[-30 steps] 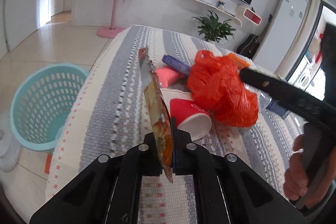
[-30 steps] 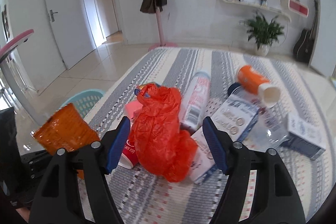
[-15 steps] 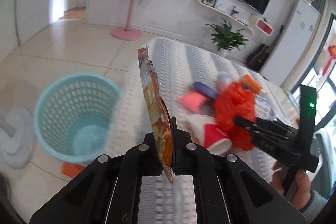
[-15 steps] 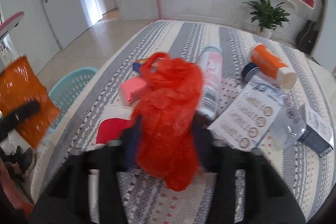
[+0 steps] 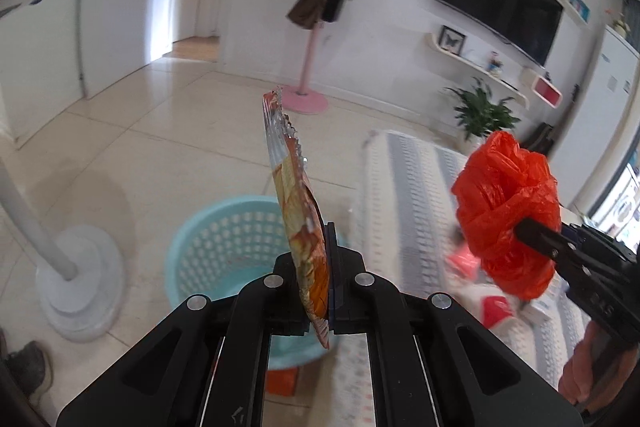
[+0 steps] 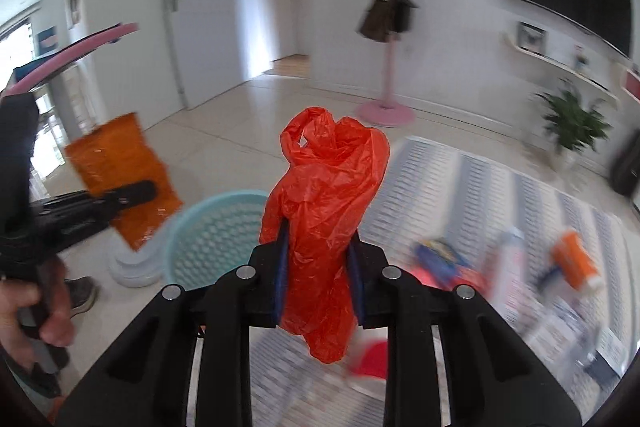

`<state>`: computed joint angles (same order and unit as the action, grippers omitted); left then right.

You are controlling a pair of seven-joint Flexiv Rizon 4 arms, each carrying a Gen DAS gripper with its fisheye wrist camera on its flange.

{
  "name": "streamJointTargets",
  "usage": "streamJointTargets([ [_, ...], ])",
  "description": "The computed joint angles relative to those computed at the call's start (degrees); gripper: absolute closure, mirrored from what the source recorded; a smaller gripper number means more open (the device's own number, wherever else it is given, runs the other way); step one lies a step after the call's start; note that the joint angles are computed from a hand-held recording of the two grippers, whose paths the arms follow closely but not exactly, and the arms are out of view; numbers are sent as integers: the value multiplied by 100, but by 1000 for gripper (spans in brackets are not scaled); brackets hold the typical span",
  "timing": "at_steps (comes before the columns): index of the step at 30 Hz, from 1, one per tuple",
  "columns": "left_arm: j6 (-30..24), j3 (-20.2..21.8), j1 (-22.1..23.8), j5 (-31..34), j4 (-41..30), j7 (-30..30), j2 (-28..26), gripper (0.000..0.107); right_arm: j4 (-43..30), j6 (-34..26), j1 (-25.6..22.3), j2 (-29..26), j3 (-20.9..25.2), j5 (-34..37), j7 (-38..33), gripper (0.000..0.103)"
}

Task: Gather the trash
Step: 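Carry both bags over the blue basket and open both grippers to drop them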

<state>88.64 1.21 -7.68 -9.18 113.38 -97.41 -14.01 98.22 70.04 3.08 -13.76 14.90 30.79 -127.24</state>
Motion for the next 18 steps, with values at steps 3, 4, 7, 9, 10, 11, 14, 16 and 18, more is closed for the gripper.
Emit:
streamJointTargets([
  [3, 94, -473, 483, -469, 88, 408, -157, 103, -107, 57, 325, -276, -5, -368, 249, 81],
  [4, 105, -667, 664, -664, 102, 578, -246, 103, -177, 45, 419, -419, -1, -504, 369, 81],
  [7, 5, -800, 855, -924, 38, 832, -535, 103, -374, -75, 587, -775, 0, -871, 811, 81],
  [9, -161, -900, 981, -1101, -65, 991, -757, 103, -580, -296, 717, -1066, -58, -1164, 1268, 81],
  [10, -233, -867, 971, -1124, -133, 1028, -854, 103, -648, -363, 775, -1193, -94, -1308, 1485, 81],
  [11, -263, -841, 966, -1141, -152, 1064, -924, 103, -724, -431, 771, -1291, -80, -1403, 1606, 81],
  [14, -463, -845, 983, -1221, -284, 1173, -1122, 103, -895, -608, 696, -1536, 17, -1553, 1830, 81],
  [16, -566, -825, 998, -1233, -355, 1283, -1198, 102, -963, -650, 628, -1616, 96, -1596, 1856, 79],
  [18, -637, -656, 864, -1168, -420, 1201, -1236, 96, -969, -606, 635, -1641, 118, -1659, 1928, 78],
])
